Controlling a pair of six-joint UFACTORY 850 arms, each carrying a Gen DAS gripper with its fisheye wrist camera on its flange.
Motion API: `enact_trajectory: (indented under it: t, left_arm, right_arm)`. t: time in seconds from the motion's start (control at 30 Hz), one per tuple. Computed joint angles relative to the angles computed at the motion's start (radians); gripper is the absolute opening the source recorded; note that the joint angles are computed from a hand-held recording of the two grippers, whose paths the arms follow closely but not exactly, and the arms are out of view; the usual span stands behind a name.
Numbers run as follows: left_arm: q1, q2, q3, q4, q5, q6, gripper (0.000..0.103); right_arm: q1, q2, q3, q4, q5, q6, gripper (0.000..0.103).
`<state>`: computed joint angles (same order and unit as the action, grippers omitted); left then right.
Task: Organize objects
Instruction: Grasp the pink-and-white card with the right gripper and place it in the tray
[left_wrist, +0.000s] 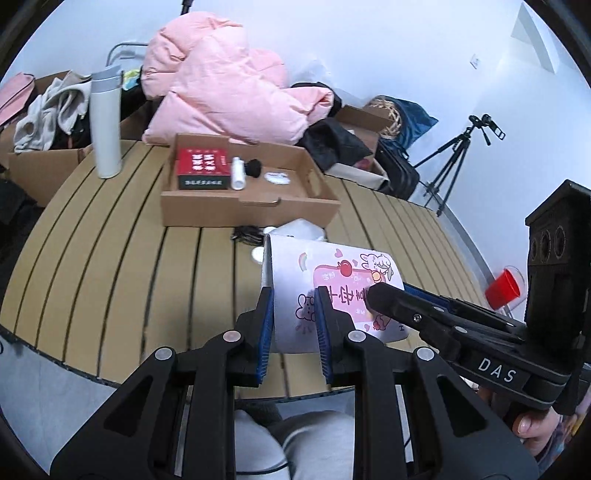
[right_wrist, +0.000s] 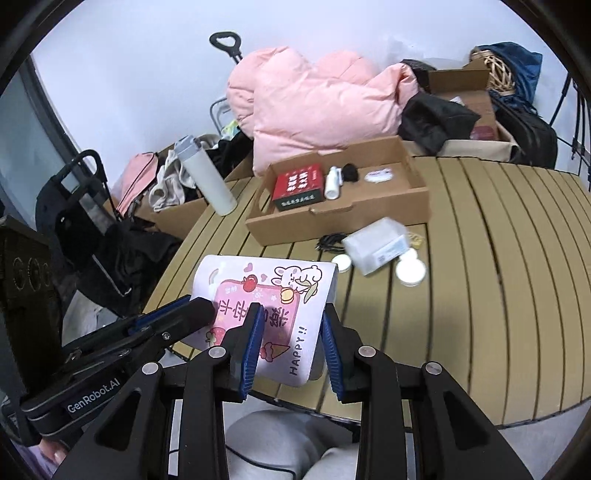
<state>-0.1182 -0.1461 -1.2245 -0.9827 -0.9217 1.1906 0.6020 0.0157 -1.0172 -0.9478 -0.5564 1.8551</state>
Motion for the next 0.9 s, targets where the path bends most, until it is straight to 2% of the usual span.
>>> enact_trajectory:
  t: [0.17,0.27,0.37,0.57,0.7,0.9]
  left_arm:
    - [-0.029,-0.025,-0.038,0.007,0.012,-0.043,0.018]
    - [-0.051,-0.087,-0.11,0.021,0.028,-0.095,0.018]
    - [-0.07,-0.155,-0.189,0.033,0.042,-0.13,0.018]
    - [-0.115,-0.379,-0.455,0.101,0.042,-0.254,0.018]
    - [-0.137,-0.518,-0.635,0.143,0.028,-0.346,0.018]
    - [-0.171,-0.718,-0.905,0.336,0.009,-0.562,0.018]
  right_arm:
    - [-0.023,0.02,0.008,-0.009,-0.006,-0.017,0.034]
    - [-0.072,0.004,-0.007,0.021,0.044,-0.085,0.034]
    - [-0.151,-0.038,-0.045,0.124,0.131,-0.239,0.034]
    - [-0.3,-0.159,-0.151,0.443,0.264,-0.625,0.034]
    - [-0.363,-0.248,-0.233,0.592,0.274,-0.818,0.034]
    - [-0.443,-0.415,-0.38,0.959,0.271,-1.21,0.034]
